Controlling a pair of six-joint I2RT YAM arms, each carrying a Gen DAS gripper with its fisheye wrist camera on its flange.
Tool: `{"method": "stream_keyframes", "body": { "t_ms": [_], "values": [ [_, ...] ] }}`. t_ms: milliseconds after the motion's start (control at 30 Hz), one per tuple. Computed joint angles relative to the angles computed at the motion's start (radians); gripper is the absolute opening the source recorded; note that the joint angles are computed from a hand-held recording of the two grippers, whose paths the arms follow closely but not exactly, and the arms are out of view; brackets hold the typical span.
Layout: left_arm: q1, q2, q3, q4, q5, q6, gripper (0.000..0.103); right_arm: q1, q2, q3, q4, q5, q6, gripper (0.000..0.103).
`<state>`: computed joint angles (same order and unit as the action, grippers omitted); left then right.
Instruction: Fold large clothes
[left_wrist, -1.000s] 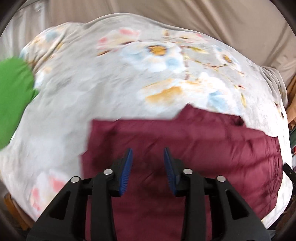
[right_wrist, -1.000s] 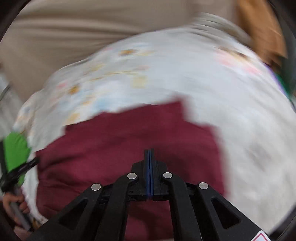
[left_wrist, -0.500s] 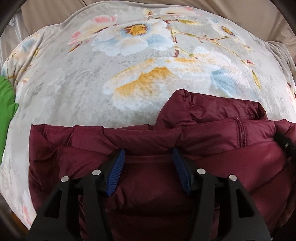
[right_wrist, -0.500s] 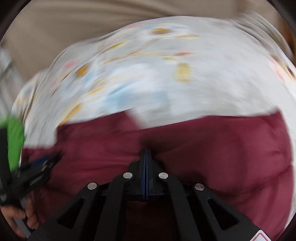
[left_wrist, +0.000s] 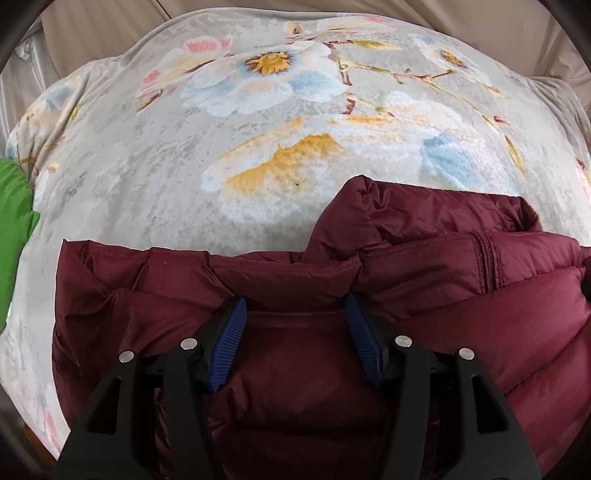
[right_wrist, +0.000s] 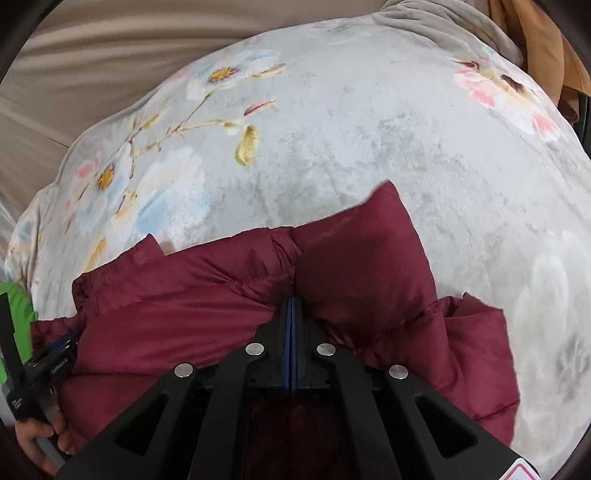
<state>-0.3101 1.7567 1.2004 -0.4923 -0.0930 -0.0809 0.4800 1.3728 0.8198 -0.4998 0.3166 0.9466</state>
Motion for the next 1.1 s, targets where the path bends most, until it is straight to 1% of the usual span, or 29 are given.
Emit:
{"method": "stream_keyframes", "body": {
  "t_ms": [33,67,133,200,233,267,300,367,400,433,467,500,533,600,633,700,733,833,867,933,967,1033,1100],
  "values": [
    [0.016,-0.01,0.007,-0.021,0.019,0.0,0.055,0.014,-0.022,0.017,-0.027,0.027,0.02,0.0],
    [0.045,-0.04,0.004,-0.044,0.041,-0.007,0.055,0.048,-0.077,0.014,-0.037,0.067,0.043,0.003],
    [0.093,-0.107,-0.029,-0.048,0.067,-0.008,0.055,0.102,-0.125,0.02,-0.081,0.12,0.072,0.003],
    [0.146,-0.17,-0.069,-0.058,0.074,0.005,0.055,0.146,-0.14,0.013,-0.113,0.127,0.09,0.003],
    [0.172,-0.193,-0.088,-0.063,0.063,0.012,0.055,0.174,-0.112,0.013,-0.149,0.144,0.098,0.003],
    [0.212,-0.213,-0.109,-0.067,0.058,0.018,0.055,0.183,-0.086,0.012,-0.167,0.149,0.104,0.003],
    [0.242,-0.22,-0.124,-0.063,0.074,0.025,0.055,0.185,-0.068,-0.012,-0.159,0.132,0.106,0.0],
    [0.296,-0.203,-0.141,-0.052,0.129,0.05,0.057,0.178,-0.081,-0.082,-0.093,0.094,0.12,0.0],
    [0.302,-0.189,-0.154,-0.029,0.134,0.069,0.059,0.174,-0.085,-0.08,-0.098,0.089,0.136,0.0],
    [0.29,-0.184,-0.165,-0.005,0.108,0.082,0.059,0.182,-0.082,-0.045,-0.146,0.098,0.173,0.0],
    [0.27,-0.178,-0.161,-0.006,0.071,0.084,0.059,0.206,-0.084,-0.015,-0.183,0.117,0.2,0.0],
    [0.259,-0.179,-0.148,-0.024,0.05,0.075,0.058,0.231,-0.092,0.011,-0.204,0.134,0.208,0.009],
    [0.253,-0.188,-0.132,-0.052,0.048,0.059,0.057,0.281,-0.1,0.052,-0.234,0.167,0.216,0.009],
    [0.272,-0.239,-0.127,-0.084,0.113,0.043,0.057,0.354,-0.084,0.106,-0.254,0.195,0.212,0.01],
    [0.274,-0.253,-0.126,-0.095,0.122,0.042,0.057,0.409,-0.055,0.147,-0.263,0.205,0.215,0.01],
    [0.274,-0.289,-0.133,-0.133,0.134,0.051,0.057,0.468,0.0,0.185,-0.235,0.186,0.215,0.01],
    [0.266,-0.292,-0.137,-0.14,0.129,0.053,0.057,0.493,0.054,0.203,-0.198,0.147,0.203,0.01],
    [0.259,-0.329,-0.191,-0.159,0.108,0.065,0.057,0.521,0.216,0.259,-0.161,0.064,0.17,0.01],
    [0.266,-0.347,-0.211,-0.164,0.112,0.075,0.057,0.541,0.279,0.291,-0.179,0.077,0.158,0.01],
    [0.293,-0.405,-0.248,-0.19,0.131,0.103,0.057,0.566,0.366,0.407,-0.303,0.1,0.126,0.01],
    [0.315,-0.429,-0.261,-0.203,0.146,0.122,0.057,0.569,0.36,0.424,-0.314,0.094,0.118,0.013],
    [0.368,-0.481,-0.287,-0.24,0.181,0.162,0.057,0.575,0.321,0.437,-0.27,0.08,0.091,0.013],
    [0.427,-0.511,-0.304,-0.274,0.222,0.189,0.058,0.564,0.341,0.506,-0.249,0.06,0.04,0.013]
  ]
}}
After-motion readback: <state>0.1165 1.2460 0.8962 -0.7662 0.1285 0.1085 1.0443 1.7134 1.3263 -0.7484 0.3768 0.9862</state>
